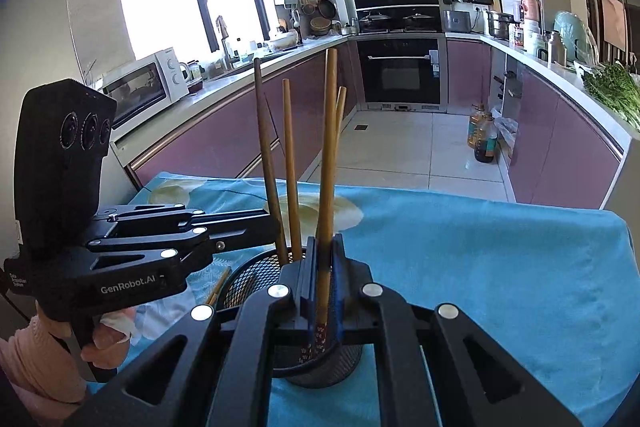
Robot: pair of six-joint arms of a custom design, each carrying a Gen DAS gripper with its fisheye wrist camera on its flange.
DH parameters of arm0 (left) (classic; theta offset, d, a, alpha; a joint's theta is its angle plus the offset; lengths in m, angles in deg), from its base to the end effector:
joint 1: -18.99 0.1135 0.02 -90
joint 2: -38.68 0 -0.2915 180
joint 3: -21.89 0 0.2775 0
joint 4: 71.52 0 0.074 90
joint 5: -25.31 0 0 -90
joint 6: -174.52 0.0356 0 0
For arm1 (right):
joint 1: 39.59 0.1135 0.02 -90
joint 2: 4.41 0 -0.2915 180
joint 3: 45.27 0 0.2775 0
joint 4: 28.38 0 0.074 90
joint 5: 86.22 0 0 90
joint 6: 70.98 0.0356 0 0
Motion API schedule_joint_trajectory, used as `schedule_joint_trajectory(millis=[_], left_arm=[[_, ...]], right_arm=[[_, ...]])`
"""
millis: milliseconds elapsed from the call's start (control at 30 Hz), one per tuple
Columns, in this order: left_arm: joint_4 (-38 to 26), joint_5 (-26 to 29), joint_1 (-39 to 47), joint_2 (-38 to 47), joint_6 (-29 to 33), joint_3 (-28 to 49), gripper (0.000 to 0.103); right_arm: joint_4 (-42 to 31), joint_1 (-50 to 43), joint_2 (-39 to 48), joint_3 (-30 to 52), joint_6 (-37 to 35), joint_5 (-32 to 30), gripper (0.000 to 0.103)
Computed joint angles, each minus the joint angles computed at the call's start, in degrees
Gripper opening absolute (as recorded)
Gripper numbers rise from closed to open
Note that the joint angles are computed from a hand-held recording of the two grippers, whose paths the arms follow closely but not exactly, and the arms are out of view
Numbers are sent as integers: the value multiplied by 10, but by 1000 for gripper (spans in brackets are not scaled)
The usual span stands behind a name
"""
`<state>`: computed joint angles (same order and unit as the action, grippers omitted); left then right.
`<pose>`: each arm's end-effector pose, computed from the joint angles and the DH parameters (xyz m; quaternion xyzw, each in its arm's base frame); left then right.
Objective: Organize utensils
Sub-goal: 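Insert the left tool's chopstick into the mesh cup and open while the right tool releases its own, then withdraw both tools from the cup toward the remaining chopsticks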
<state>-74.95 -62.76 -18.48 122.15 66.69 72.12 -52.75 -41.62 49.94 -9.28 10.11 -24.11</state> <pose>0.2428 -0.1876 0.1856 0.1598 0.8791 -0.2216 0.3905 0.1914 0.0099 0.1914 -0.1498 0.8817 0.1827 0.4084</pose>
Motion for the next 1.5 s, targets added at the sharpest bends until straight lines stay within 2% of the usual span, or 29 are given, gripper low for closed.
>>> schedule_joint_trajectory(millis=[133,433,533,600,667,733,800,867,1067,1167,1233,1333,1400,1500], left_arm=[[0,-4,-2,11,-2,8,12],[7,-12,-8,-3,-7,-6,36],[14,-23,-11,-22,-14,-23,51],[20,-37,-14,-43,-18,-41,68],[18,-54,-18,-67,-18,-57,71],[9,-66,-18,-94,-19,-73,80],[10,-87,-24,-128,-20,-97,93],[1,-114,-34,-160,-28,-115,97],[-34,-147,-43,-251,-43,-171,98],[-62,-165,-46,-292,-48,-192,98],[-78,-179,-54,-319,-56,-209,98],[-108,-187,-58,-345,-67,-224,98],[-128,-207,-71,-357,-77,-234,98],[-148,-227,-86,-373,-91,-249,97]], right_arm=[[8,1,11,2,5,0,6],[16,-21,18,0,15,-18,10],[9,-34,-5,-7,12,-34,18],[-1,-41,-26,-12,13,-45,24],[-17,-60,-48,-15,3,-67,26],[-40,-75,-79,-18,-5,-91,33],[-59,-85,-113,-25,-12,-113,40],[-86,-98,-147,-28,-23,-137,43],[-211,-139,-253,-33,-94,-220,50],[-253,-109,-293,-46,-104,-215,53],[-253,-56,-313,-67,-82,-182,54],[-214,49,-326,-106,-16,-99,54],[-173,111,-307,-129,29,-47,54],[-116,169,-262,-152,73,-3,54]])
